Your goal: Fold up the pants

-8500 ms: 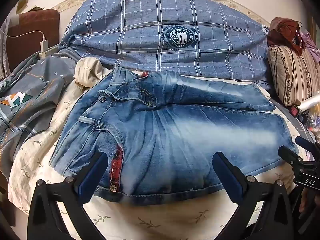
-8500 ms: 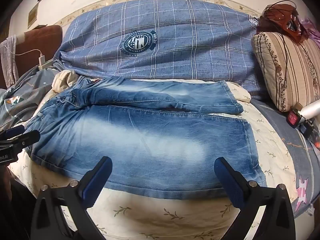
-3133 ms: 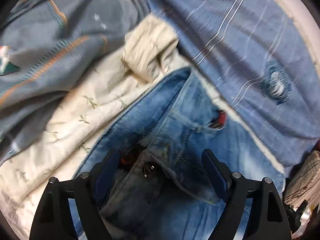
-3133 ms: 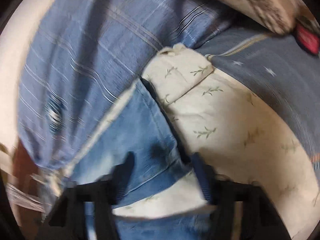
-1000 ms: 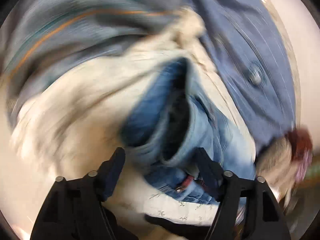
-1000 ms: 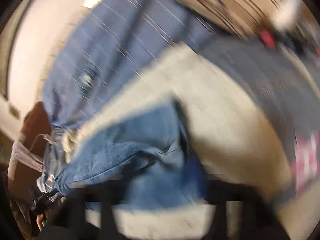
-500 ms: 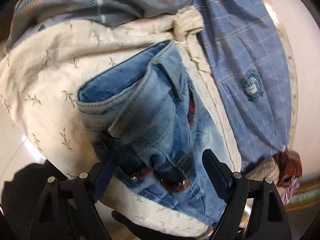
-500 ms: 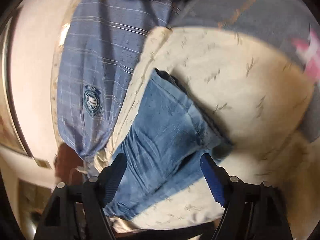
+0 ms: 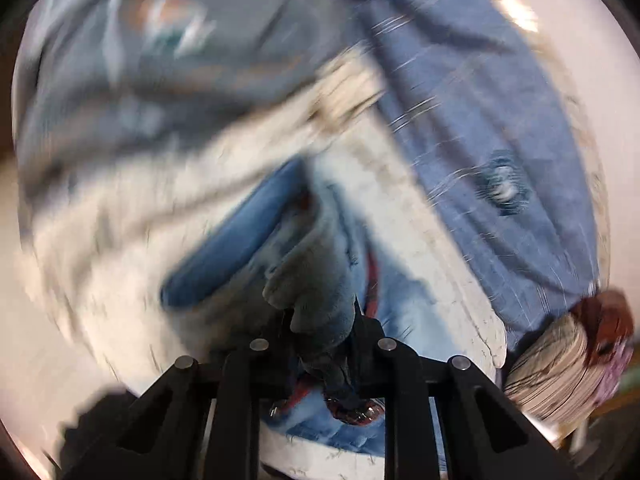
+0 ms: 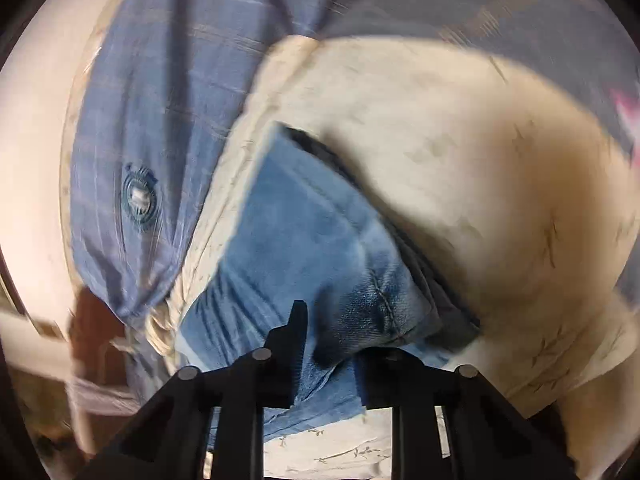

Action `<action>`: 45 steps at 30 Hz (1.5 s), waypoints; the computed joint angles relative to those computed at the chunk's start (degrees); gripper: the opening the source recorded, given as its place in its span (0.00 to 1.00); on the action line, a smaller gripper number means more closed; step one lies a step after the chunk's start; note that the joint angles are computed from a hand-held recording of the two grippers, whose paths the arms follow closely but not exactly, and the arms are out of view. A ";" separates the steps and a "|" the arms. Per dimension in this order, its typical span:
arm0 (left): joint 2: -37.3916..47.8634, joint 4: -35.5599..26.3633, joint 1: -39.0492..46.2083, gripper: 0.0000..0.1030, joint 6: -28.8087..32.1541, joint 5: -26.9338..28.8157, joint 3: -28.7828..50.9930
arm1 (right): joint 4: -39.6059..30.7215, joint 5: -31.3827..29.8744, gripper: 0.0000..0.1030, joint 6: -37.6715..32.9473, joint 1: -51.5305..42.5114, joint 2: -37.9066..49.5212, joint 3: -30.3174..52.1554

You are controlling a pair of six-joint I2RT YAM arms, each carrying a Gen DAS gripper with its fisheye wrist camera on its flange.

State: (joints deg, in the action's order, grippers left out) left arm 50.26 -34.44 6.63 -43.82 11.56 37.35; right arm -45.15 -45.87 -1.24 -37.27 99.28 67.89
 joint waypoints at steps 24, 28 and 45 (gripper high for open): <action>-10.87 -6.77 -10.97 0.72 0.82 -16.06 -3.81 | -12.02 -7.08 0.72 -17.18 -4.58 -1.89 4.25; -3.83 -2.45 -14.89 0.73 -1.17 -15.69 -4.13 | -7.26 1.06 0.63 -11.16 -3.31 5.96 1.89; 18.49 14.18 -25.50 0.93 6.87 -31.96 -9.95 | -1.35 9.02 0.68 -6.81 40.26 1.73 17.36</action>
State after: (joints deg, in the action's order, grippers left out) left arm 68.75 -20.27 -18.88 -36.96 -20.40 27.40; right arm -46.50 -36.85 -8.06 2.99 101.01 85.25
